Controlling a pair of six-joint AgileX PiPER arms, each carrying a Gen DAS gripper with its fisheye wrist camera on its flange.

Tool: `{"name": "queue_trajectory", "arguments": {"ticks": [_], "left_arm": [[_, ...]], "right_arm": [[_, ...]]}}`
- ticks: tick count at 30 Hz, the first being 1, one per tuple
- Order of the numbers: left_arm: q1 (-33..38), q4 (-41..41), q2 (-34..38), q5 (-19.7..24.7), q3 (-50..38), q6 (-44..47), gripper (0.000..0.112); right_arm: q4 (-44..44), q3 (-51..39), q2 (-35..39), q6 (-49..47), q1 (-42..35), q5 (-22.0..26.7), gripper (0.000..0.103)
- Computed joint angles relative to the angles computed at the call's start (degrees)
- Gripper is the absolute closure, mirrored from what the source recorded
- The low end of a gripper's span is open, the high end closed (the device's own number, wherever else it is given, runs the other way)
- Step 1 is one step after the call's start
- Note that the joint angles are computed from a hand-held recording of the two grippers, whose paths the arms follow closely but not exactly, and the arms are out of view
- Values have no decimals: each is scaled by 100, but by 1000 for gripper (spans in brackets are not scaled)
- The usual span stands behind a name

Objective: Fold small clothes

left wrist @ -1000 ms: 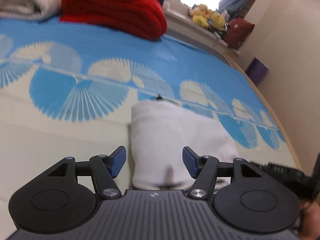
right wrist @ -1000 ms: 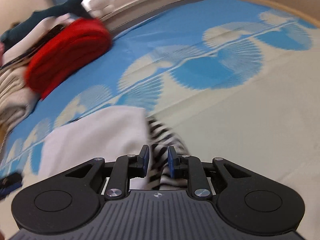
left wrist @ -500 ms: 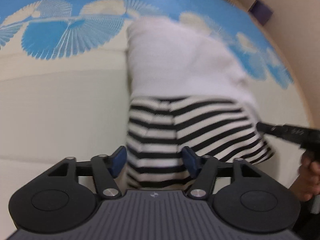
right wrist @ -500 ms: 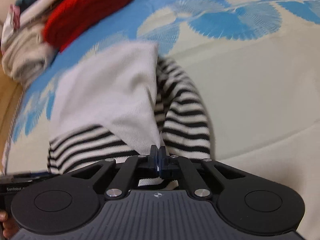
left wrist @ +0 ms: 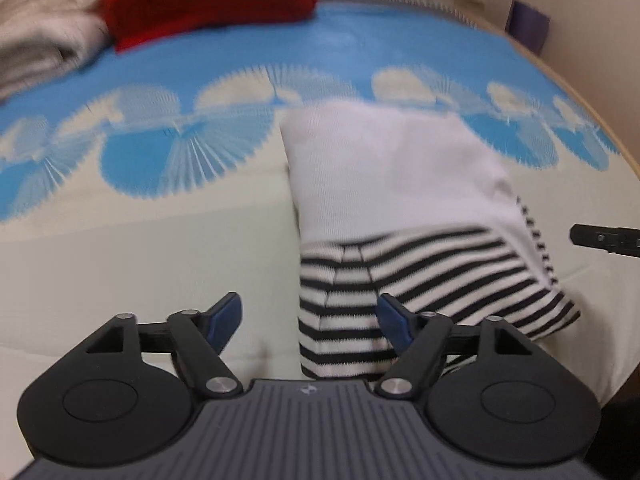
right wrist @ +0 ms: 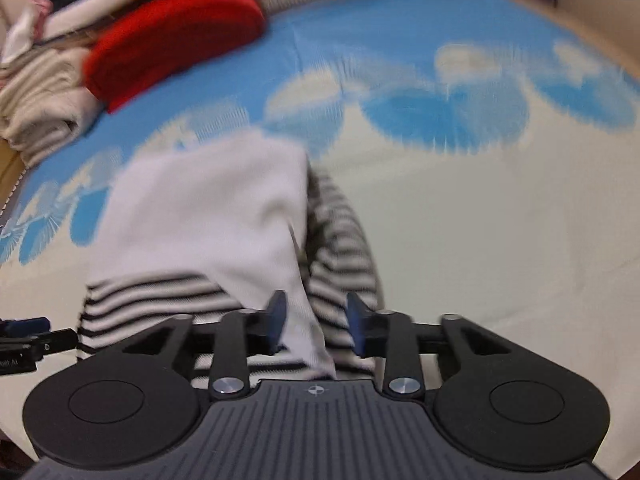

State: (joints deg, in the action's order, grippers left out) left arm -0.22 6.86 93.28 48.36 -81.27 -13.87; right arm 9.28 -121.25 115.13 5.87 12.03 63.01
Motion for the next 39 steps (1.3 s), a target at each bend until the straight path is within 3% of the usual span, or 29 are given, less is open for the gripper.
{"name": "queue_trajectory", "arguments": {"ticks": [5, 12, 15, 17, 19, 23, 31, 39], "left_arm": [[-534, 856, -669, 424, -103, -632, 25], [-1775, 2062, -1782, 1033, 415, -2389, 20], [-2599, 2732, -2249, 972, 1268, -3688, 19], [-3020, 2956, -2270, 1187, 1557, -4409, 19], [-3044, 2630, -2256, 1062, 1558, -4521, 19], [-3388, 2889, -1949, 1190, 1460, -4699, 19], [-3432, 3218, -1861, 894, 1617, -5101, 19], [-3264, 3047, -1856, 781, 1612, -4908, 19]], "right_arm": [[-219, 885, -1001, -407, 189, -663, 52], [-52, 2555, -2668, -566, 215, -1532, 18], [-454, 3528, -3337, -61, 424, -1910, 18], [-631, 3816, -3558, 166, 613, -1925, 18], [-957, 4038, -3668, 441, 858, -1835, 18], [-1425, 4169, -3670, 657, 1154, -1718, 18], [-1384, 4114, -3486, 507, 1334, -1626, 18], [-1460, 4133, -3452, 550, 1480, -1768, 18]]}}
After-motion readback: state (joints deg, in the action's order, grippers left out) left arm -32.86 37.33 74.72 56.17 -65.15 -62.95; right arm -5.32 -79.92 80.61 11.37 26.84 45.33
